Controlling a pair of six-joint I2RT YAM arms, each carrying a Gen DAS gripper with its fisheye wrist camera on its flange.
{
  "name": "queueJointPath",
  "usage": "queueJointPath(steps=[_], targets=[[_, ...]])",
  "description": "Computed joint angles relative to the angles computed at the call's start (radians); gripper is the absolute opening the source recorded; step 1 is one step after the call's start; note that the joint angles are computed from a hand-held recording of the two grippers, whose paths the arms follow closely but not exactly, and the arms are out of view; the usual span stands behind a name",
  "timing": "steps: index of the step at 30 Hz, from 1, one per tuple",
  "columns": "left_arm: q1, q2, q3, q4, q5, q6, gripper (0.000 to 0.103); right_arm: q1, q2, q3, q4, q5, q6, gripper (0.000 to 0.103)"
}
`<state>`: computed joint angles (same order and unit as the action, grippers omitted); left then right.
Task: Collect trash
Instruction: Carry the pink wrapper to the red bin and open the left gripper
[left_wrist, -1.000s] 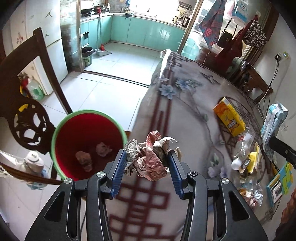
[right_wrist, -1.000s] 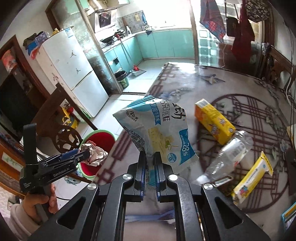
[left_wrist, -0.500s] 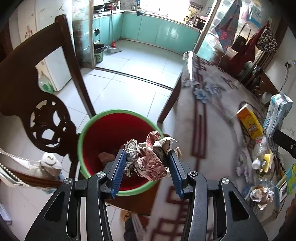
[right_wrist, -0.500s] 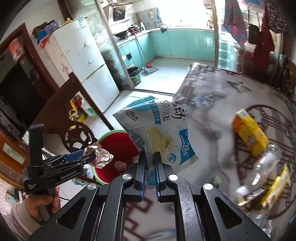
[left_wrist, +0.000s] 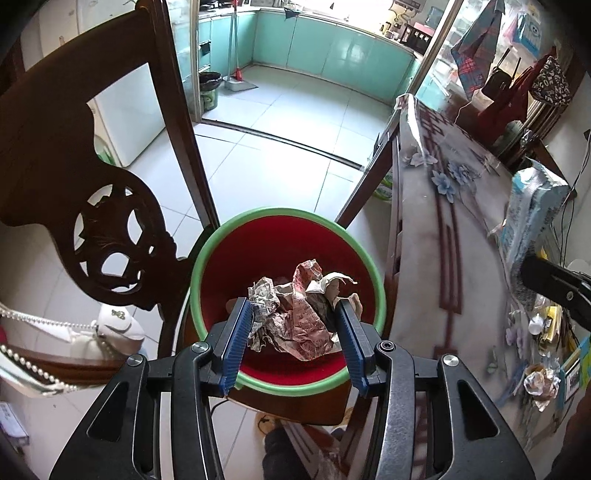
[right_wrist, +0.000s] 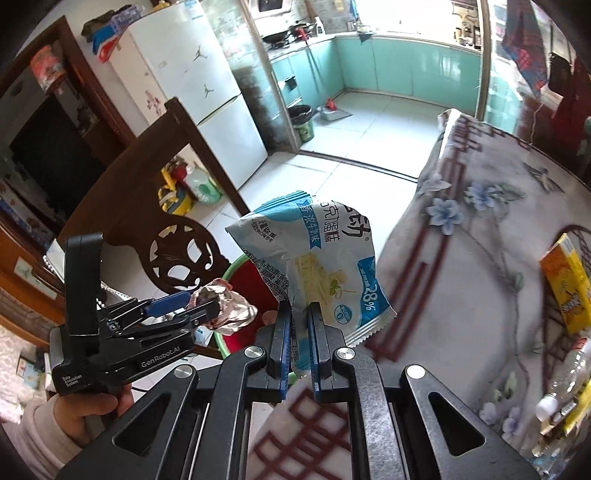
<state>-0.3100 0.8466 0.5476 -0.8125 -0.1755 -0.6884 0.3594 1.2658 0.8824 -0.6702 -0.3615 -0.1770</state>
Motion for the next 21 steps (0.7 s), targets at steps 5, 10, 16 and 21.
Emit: queueJointPath(steps=[5, 10, 16, 21], targets=[[0.057, 0.009, -0.015, 0.025, 0.044, 0.058, 0.045, 0.049, 0.054, 0.004, 0.032, 0.02, 0.034, 0.007], [0.092, 0.027, -0.019, 0.047, 0.069, 0.097, 0.045, 0.081, 0.091, 0.011, 0.053, 0.041, 0.058, 0.007], [0.135, 0.038, -0.025, 0.068, 0.104, 0.14, 0.047, 0.095, 0.13, 0.025, 0.064, 0.03, 0.073, 0.007], [0.146, 0.026, -0.028, 0.073, 0.104, 0.147, 0.068, 0.116, 0.142, 0.029, 0.083, 0.03, 0.08, 0.011]])
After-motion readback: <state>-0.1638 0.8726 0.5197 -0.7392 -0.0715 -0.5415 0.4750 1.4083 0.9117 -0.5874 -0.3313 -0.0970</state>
